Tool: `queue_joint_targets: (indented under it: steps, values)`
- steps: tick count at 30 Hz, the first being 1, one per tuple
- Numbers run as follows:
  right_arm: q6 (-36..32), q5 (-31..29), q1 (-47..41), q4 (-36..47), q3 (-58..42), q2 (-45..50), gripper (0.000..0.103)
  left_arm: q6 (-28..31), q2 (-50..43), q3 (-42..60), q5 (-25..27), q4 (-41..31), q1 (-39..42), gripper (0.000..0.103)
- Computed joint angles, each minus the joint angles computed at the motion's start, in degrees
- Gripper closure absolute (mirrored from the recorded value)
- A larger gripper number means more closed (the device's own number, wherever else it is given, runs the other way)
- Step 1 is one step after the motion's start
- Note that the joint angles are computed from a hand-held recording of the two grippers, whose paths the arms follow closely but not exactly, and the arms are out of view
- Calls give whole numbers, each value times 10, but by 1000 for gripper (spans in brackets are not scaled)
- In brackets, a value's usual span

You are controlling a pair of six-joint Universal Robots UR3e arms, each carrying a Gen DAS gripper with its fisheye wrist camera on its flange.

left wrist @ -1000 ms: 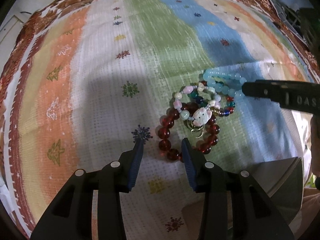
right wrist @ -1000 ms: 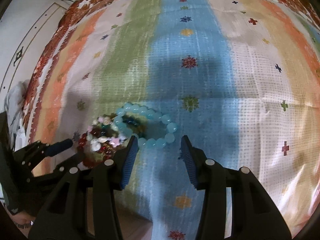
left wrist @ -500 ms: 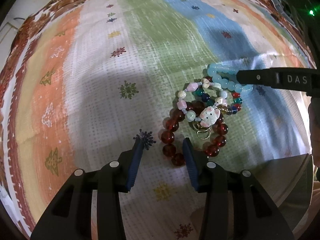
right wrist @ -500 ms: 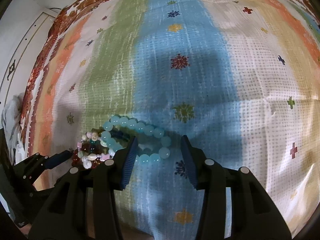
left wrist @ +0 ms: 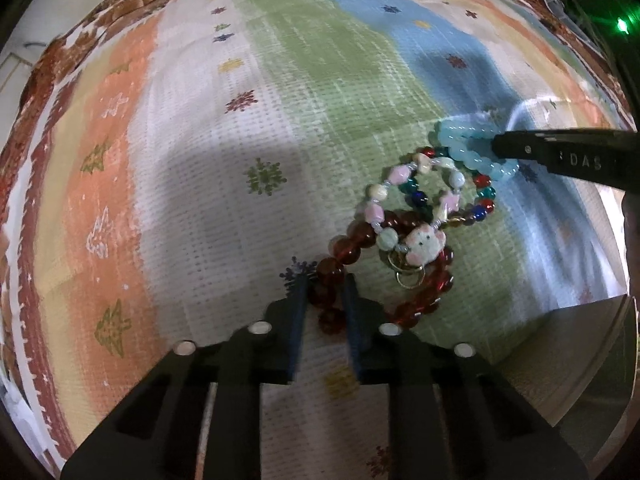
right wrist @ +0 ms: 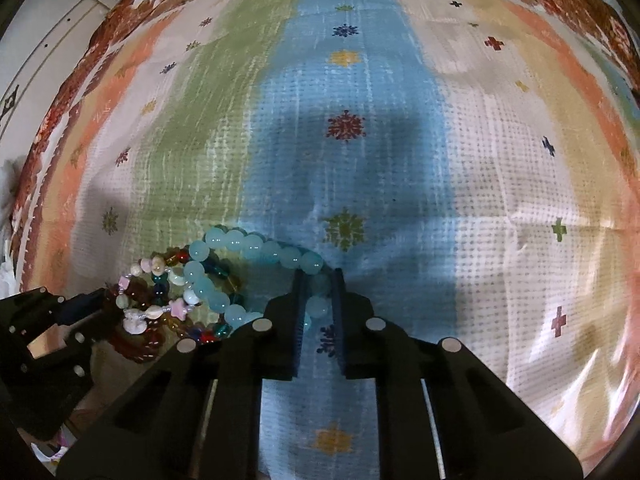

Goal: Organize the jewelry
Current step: 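Close right gripper on the light blue bead bracelet while left gripper grasps the red bead bracelet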

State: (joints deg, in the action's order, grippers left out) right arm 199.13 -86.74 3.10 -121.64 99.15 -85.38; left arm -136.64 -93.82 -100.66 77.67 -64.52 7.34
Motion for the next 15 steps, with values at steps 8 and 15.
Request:
queue_joint_targets:
  steps: [8, 15]
  values:
    - [-6, -4, 8, 7, -7, -8, 90, -12, 3, 25, -43, -42, 30, 90]
    - [-2, -7, 26, 27, -25, -31, 90, 10, 69, 39, -105, -118, 69, 90]
